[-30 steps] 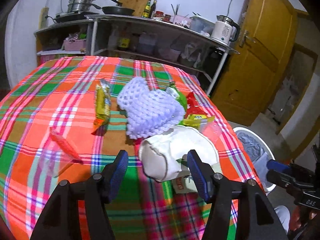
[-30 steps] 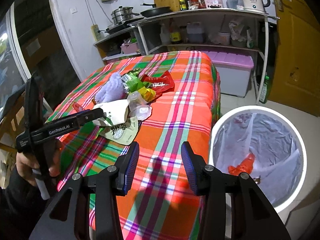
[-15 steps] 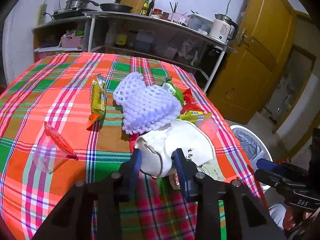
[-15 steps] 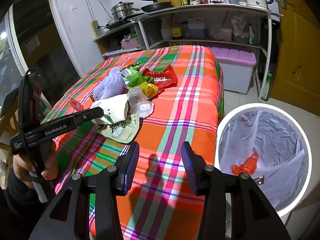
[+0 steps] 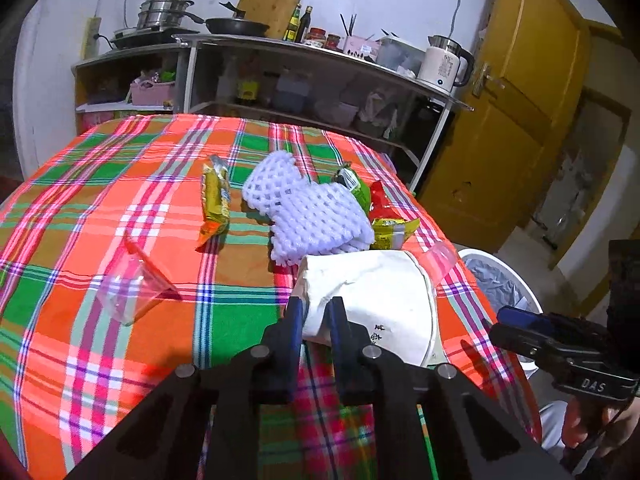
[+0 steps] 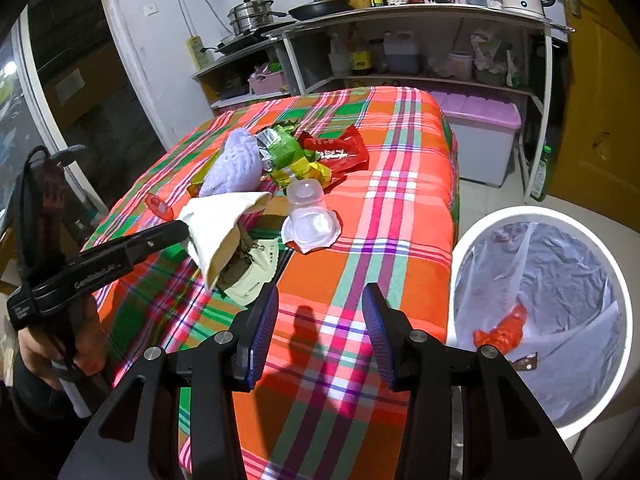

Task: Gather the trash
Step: 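Grasp the white paper cup with the left gripper while the right grasps the coffee sachet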

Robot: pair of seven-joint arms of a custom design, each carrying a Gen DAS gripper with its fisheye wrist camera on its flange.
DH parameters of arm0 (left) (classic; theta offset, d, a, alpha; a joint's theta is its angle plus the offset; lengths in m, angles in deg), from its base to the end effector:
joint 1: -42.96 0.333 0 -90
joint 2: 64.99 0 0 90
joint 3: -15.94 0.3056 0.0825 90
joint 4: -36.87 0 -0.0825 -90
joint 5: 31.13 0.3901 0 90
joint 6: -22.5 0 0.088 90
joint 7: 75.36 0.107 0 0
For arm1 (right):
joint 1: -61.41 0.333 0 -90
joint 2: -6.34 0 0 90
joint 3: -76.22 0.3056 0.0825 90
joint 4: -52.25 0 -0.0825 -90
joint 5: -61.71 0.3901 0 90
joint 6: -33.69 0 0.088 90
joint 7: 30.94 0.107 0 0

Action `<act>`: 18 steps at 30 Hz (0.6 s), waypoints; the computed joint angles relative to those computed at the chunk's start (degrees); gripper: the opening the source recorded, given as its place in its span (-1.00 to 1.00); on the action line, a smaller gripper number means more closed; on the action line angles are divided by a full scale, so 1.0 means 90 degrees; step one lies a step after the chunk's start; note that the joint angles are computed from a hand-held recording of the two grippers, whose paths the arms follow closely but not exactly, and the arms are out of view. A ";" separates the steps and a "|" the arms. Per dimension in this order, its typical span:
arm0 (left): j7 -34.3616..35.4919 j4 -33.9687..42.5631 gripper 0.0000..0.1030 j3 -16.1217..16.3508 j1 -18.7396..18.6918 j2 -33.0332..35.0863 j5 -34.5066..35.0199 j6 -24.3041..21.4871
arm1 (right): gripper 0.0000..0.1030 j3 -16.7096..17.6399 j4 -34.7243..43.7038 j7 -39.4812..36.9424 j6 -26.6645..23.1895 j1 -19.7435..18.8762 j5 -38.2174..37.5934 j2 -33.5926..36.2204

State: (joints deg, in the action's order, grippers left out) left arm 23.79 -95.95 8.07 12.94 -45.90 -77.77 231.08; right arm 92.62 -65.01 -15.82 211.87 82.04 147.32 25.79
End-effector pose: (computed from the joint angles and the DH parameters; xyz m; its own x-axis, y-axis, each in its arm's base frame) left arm 0.4815 -0.2540 0.2827 -0.0040 -0.9650 0.2621 -0.6567 -0.1952 -0.7285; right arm 0.5221 0.2814 0.2906 0.4773 -0.8445 -0.2431 -0.7219 -0.2191 -0.6564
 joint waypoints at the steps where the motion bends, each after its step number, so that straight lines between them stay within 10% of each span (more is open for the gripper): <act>1: -0.0026 -0.0047 -0.75 -0.0007 -0.0002 -0.0038 -0.0020 0.0044 | -0.13 -0.0021 0.0021 0.0096 -0.0009 0.0024 -0.0108 0.0029; 18: -0.0571 -0.0762 -0.75 -0.0344 0.0397 -0.0453 -0.0091 0.0555 | -0.13 -0.0047 0.0810 0.2603 -0.0390 0.0104 -0.3247 0.0964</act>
